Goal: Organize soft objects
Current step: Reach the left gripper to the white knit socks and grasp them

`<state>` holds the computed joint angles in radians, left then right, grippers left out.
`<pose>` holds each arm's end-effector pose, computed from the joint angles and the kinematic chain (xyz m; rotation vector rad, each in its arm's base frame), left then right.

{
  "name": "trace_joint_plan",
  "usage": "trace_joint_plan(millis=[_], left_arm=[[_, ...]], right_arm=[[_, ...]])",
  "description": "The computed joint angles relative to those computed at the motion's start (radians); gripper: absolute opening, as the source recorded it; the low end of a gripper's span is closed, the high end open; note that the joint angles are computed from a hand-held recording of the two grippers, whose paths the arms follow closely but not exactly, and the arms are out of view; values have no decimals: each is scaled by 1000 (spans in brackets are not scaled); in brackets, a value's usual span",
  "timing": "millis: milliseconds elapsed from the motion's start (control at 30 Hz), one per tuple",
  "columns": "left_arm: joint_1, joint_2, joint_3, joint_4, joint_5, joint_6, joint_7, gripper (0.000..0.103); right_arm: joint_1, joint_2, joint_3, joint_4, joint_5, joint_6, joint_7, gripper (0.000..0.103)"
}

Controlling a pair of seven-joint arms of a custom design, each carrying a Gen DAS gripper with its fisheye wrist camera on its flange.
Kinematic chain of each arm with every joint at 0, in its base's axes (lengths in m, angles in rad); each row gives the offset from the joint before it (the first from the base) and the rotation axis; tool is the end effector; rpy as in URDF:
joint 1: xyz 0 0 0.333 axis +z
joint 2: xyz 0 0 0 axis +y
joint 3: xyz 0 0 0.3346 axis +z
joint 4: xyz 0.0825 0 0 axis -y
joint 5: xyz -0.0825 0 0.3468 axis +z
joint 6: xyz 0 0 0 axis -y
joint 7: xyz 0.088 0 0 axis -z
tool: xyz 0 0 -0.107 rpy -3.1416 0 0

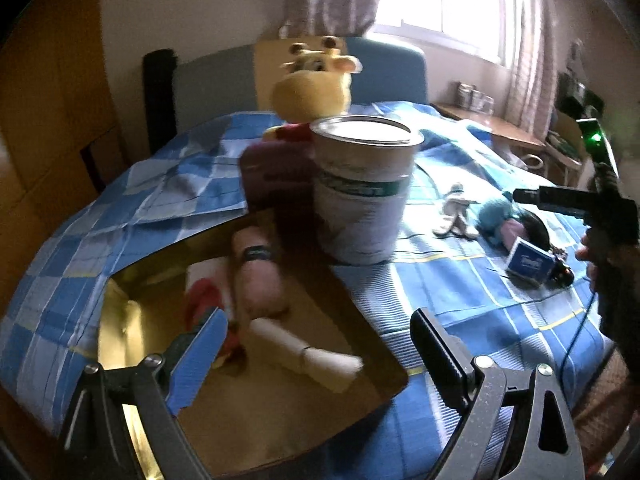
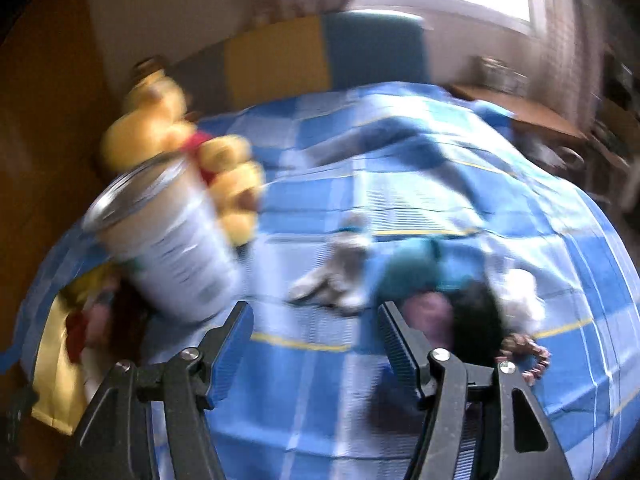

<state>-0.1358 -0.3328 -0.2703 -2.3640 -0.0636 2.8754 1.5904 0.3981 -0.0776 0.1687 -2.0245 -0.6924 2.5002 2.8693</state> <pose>0.4156 -0.1917 0.5848 -1.3827 2.0773 -0.8825 0.4518 0.2959 0.5755 -1.4857 1.9725 -0.6261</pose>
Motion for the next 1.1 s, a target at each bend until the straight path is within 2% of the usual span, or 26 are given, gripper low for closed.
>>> trace_joint_plan(millis=[167,300,600,1100], left_arm=[[-19,46,-24,46,23,-17,5,93],[-46,94,-33,91,34,-37,2,93],[-107,183,-32,175,57,-68,8,93],[-189,315,-25,302,104,-128,1,93]], right_arm=[[-61,-82,-9,-124,-84,4,241,65],[-104,-129,-9,-182,-99,36,358,65],[-153,-173,-7,-250,-48,115,399,65],[-208,-210,9,-312,-36,229,472,65]])
